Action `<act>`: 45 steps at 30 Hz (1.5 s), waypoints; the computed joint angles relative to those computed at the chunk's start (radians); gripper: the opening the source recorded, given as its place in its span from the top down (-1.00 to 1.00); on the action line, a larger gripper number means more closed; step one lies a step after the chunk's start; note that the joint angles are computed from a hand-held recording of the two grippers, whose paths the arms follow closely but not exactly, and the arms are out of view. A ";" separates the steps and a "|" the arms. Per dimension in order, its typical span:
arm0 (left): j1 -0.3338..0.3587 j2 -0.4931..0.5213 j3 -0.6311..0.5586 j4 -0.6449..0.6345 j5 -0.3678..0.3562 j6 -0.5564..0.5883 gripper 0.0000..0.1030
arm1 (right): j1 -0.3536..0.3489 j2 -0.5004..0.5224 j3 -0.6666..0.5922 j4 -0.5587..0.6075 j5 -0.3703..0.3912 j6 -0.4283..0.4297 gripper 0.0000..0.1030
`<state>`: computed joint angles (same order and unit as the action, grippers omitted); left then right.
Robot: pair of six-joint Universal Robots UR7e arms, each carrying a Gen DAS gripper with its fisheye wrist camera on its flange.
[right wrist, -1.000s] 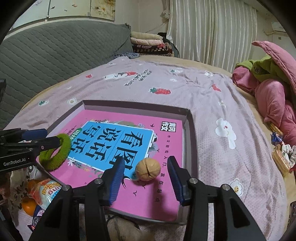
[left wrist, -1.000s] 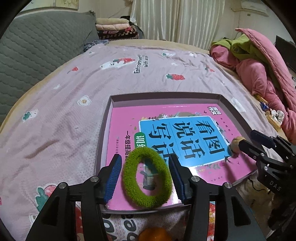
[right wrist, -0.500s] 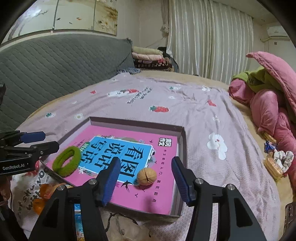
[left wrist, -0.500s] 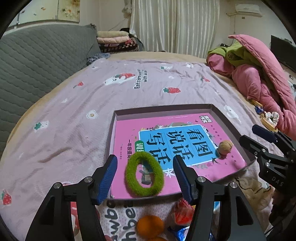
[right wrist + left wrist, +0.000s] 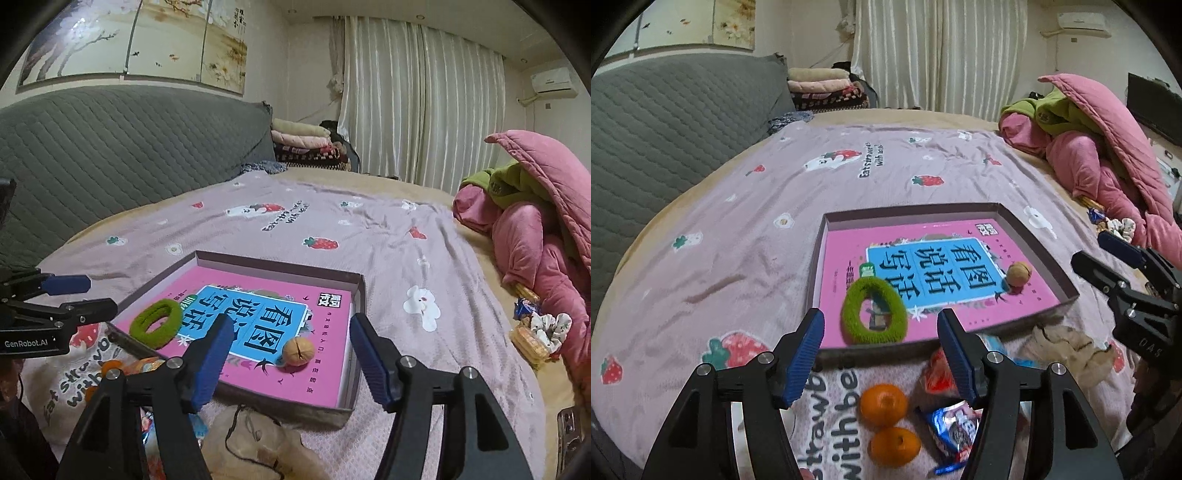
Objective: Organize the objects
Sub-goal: 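Withdraw both open grippers from the box back toward the remaining items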
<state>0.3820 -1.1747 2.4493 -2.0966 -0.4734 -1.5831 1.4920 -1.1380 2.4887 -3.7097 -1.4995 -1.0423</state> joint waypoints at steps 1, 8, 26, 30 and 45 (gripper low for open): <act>-0.008 0.000 0.004 0.006 -0.009 -0.011 -0.27 | -0.005 -0.008 0.008 -0.001 0.009 -0.002 -0.30; -0.060 0.007 0.026 0.055 -0.061 -0.082 -0.27 | -0.033 -0.056 0.057 -0.016 0.046 -0.020 -0.31; -0.137 0.041 0.083 0.039 -0.159 -0.133 -0.27 | -0.091 -0.094 0.139 -0.064 0.061 -0.037 -0.32; -0.150 0.052 0.093 0.015 -0.175 -0.125 -0.27 | -0.105 -0.090 0.154 -0.073 0.054 -0.035 -0.34; -0.191 0.077 0.135 -0.060 -0.239 -0.122 -0.27 | -0.147 -0.042 0.229 -0.200 -0.016 -0.118 -0.40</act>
